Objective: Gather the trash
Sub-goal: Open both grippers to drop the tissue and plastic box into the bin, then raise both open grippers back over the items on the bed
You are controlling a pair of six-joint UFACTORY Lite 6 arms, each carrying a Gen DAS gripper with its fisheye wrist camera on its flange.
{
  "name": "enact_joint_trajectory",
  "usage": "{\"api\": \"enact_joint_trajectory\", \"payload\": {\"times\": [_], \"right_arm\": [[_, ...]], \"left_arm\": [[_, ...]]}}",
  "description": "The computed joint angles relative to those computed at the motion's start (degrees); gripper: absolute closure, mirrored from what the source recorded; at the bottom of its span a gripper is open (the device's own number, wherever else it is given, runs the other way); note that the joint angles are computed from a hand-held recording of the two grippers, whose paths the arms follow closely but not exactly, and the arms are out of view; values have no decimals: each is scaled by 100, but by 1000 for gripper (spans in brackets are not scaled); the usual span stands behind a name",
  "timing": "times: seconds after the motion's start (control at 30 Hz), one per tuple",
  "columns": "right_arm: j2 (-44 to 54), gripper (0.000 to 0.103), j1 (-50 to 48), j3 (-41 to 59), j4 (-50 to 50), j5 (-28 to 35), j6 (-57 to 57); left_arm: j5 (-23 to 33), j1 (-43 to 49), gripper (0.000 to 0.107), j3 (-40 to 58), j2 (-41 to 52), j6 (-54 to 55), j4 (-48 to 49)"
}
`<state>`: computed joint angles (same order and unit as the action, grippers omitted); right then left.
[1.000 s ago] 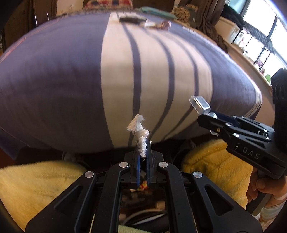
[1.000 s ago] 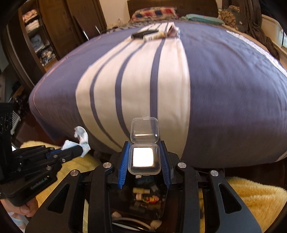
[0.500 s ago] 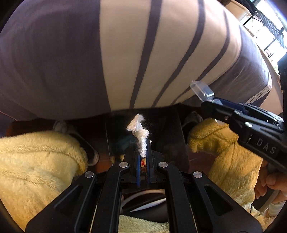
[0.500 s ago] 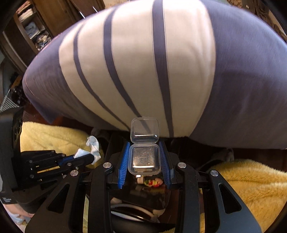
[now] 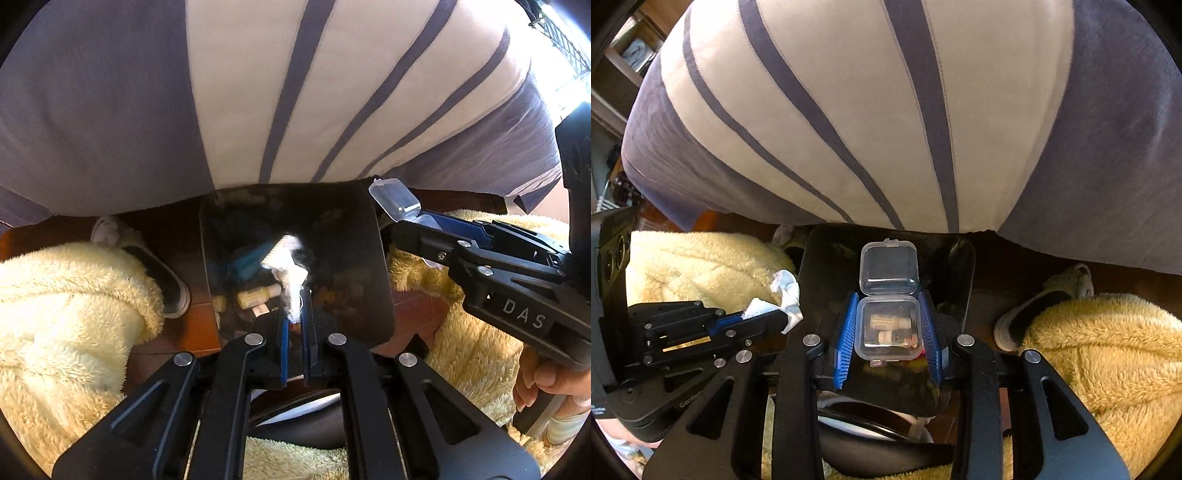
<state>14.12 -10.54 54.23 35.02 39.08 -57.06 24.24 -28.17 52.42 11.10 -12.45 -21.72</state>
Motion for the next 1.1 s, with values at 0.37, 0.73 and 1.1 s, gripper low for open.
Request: {"api": "enact_joint_trajectory", "payload": {"times": [0.37,0.73,1.1], "right_arm": [[27,38,-48,117,11,-30,141],[-812,17,-339,562,154,336,164],[-1152,16,-806,1685,550,1048,108]], "left_arm": [[95,-108,87,124,-20,-701,757],[725,-241,43,448,-999,-2602,2928],[1528,3,30,1432,-1745,-2936,3900]]}}
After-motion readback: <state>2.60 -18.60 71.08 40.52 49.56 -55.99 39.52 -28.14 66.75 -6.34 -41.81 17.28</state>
